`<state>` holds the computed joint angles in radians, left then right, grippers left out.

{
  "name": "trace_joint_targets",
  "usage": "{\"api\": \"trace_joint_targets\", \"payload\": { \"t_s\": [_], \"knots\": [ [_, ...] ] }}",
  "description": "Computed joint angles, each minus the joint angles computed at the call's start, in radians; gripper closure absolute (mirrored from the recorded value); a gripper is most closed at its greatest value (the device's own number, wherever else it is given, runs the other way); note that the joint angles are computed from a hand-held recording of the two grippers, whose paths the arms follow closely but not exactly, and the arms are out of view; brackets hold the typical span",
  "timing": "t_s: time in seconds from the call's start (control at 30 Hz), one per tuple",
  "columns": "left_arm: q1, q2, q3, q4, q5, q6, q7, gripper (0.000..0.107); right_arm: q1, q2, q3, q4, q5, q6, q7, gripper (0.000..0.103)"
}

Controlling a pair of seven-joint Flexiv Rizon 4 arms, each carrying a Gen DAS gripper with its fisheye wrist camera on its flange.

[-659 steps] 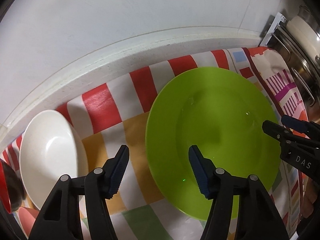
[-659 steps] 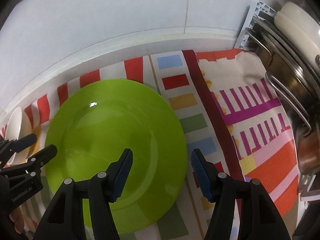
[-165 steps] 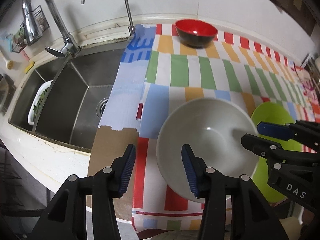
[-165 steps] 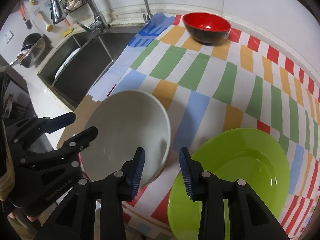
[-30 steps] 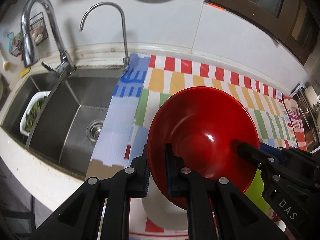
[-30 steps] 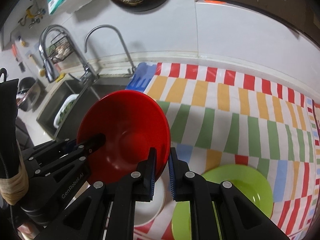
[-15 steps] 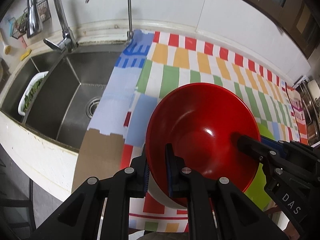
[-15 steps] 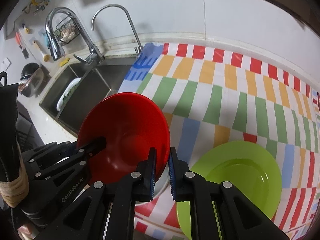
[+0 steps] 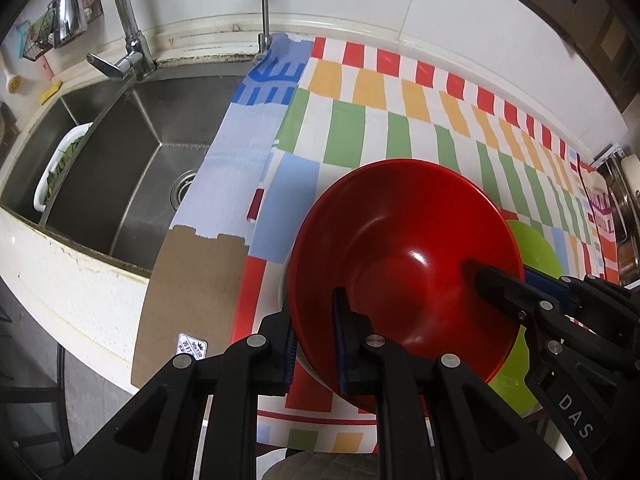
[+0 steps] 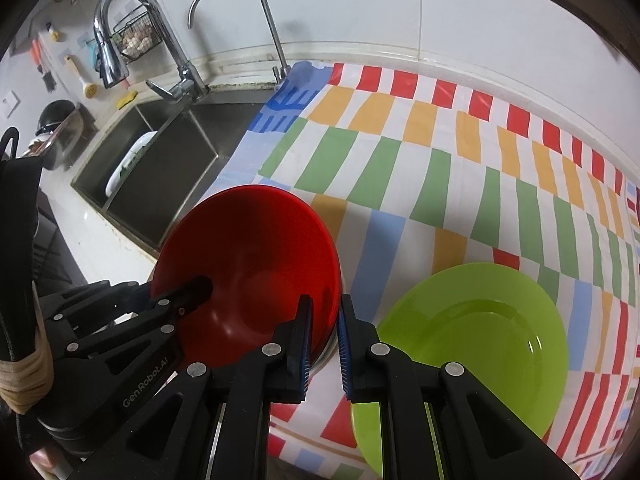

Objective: Organize plates and bowls
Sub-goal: 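Lift the red bowl with both tools and carry it over the white bowl, then lower the red bowl into the white bowl and open both tools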

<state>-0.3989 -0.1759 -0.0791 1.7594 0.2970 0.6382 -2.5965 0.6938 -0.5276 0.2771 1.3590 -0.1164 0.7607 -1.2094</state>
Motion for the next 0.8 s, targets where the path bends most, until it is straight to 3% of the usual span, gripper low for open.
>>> {"api": "trace_joint_targets", "payload": {
  "t_s": [0.3, 0.6, 0.67, 0.8],
  "knots": [
    [-0.003, -0.009, 0.0, 0.006, -0.003, 0.0, -0.005, 0.09, 0.006, 0.0, 0.0, 0.012, -0.015, -0.006, -0.015, 0.089],
    [-0.014, -0.008, -0.001, 0.003, 0.014, 0.015, -0.013, 0.077, 0.0, 0.005, 0.002, 0.041, -0.018, 0.03, -0.03, 0.083],
    [-0.023, -0.005, -0.003, -0.011, 0.037, -0.002, -0.023, 0.071, -0.004, 0.012, 0.003, 0.054, -0.014, 0.05, -0.027, 0.071],
    [-0.063, -0.002, -0.009, -0.071, 0.163, -0.092, -0.083, 0.049, -0.005, 0.048, -0.01, 0.111, -0.034, 0.124, 0.006, 0.07]
  ]
}}
